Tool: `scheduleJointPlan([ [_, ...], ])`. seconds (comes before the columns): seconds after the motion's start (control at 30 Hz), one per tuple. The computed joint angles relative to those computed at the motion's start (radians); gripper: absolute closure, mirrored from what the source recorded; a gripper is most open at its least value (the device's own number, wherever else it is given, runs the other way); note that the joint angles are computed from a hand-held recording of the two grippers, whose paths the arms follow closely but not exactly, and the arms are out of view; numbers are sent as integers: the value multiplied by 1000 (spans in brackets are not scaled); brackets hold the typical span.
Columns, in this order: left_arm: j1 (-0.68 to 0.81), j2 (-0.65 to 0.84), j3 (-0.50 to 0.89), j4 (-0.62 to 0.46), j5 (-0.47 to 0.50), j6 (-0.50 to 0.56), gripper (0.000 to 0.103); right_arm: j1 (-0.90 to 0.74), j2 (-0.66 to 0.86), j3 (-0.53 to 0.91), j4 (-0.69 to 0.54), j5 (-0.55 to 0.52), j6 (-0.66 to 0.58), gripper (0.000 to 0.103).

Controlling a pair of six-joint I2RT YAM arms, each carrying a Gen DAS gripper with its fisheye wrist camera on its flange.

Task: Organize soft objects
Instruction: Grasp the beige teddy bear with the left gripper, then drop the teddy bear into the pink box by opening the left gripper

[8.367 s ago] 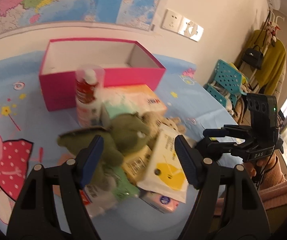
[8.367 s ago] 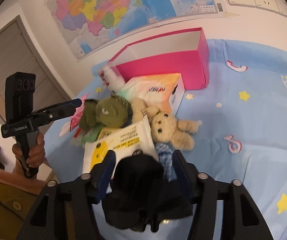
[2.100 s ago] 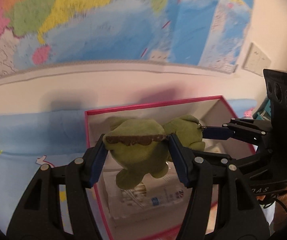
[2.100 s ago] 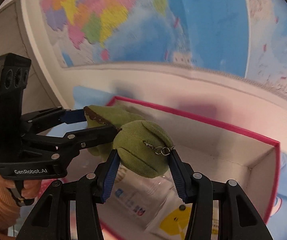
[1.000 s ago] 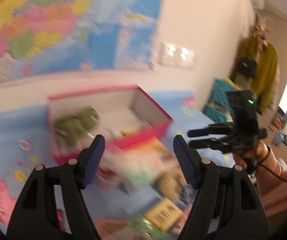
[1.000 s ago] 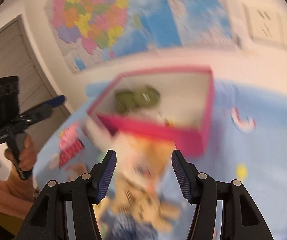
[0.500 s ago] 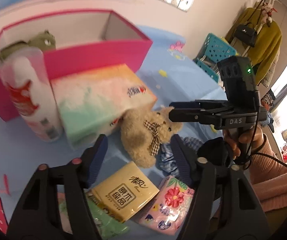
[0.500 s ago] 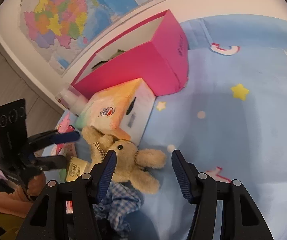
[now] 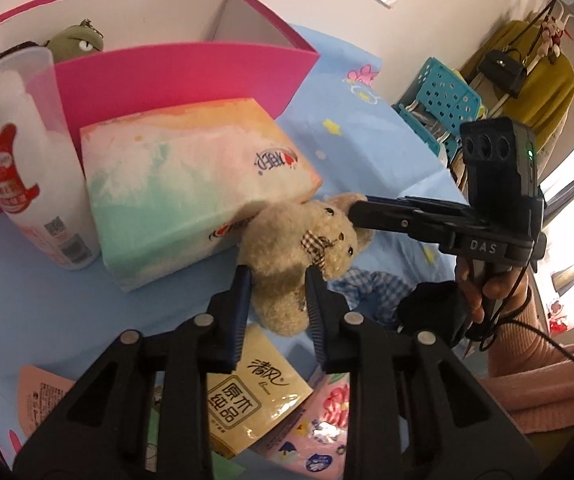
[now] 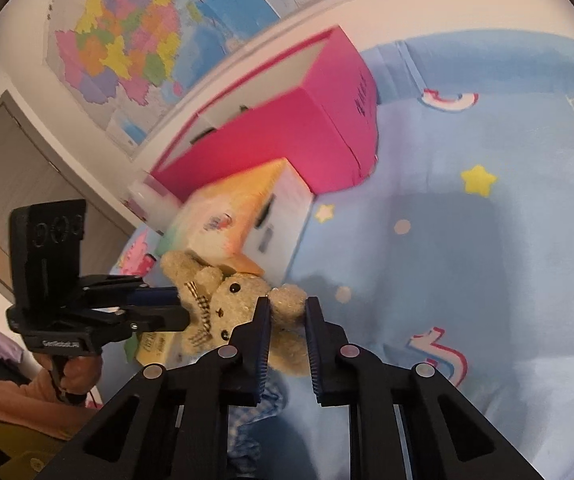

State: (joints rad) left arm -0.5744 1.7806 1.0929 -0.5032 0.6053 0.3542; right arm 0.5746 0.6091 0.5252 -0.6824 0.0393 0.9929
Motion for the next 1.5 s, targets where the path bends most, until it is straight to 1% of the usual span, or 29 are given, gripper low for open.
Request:
scheduleJointPlan([
  [0.07, 11, -17, 1, -12, 23, 6, 73, 38, -1, 36, -31, 48, 7, 87],
  [0.2, 20, -72, -5, -19, 42, 4, 73, 57, 11, 122, -84, 107, -24, 87],
  [0.3, 17, -114, 7, -16, 36, -1, 73, 37, 49, 205, -117, 128, -84, 87],
  [0.43, 22, -126, 79, -31, 40, -25, 73, -70, 111, 300, -120, 87, -215, 87],
  [0.53, 22, -116, 153, -27, 24, -56, 73, -174, 159, 356, -92, 26, -311, 87],
  [0.63, 24, -84, 231, -27, 6, -83, 73, -245, 216, 401, -60, -7, -368, 87],
  [0.73, 13, -19, 330, -46, -26, -108, 73, -313, 272, 429, -22, -52, -410, 87],
  [0.83, 21, 86, 470, -111, -33, -138, 73, -372, 344, 450, 13, -96, -445, 87],
  [0.93, 19, 169, 576, -156, -59, -170, 73, -417, 407, 454, 49, -147, -460, 87],
  [1.07, 18, 282, 720, -232, -83, -199, 73, -446, 487, 454, 82, -169, -465, 87],
  [1.2, 6, 330, 782, -267, -123, -202, 73, -464, 538, 446, 90, -181, -458, 87],
  [1.27, 3, 358, 822, -298, -122, -196, 73, -464, 561, 452, 80, -175, -455, 87],
  [1.3, 3, 378, 850, -321, -122, -199, 73, -463, 568, 454, 75, -167, -454, 84],
  [1.33, 4, 390, 866, -331, -122, -207, 73, -462, 578, 458, 65, -161, -450, 84],
  [1.4, 6, 404, 887, -343, -122, -219, 73, -459, 590, 469, 43, -142, -439, 78],
  [1.5, 11, 362, 830, -302, -135, -222, 73, -435, 569, 473, 17, -91, -420, 73],
])
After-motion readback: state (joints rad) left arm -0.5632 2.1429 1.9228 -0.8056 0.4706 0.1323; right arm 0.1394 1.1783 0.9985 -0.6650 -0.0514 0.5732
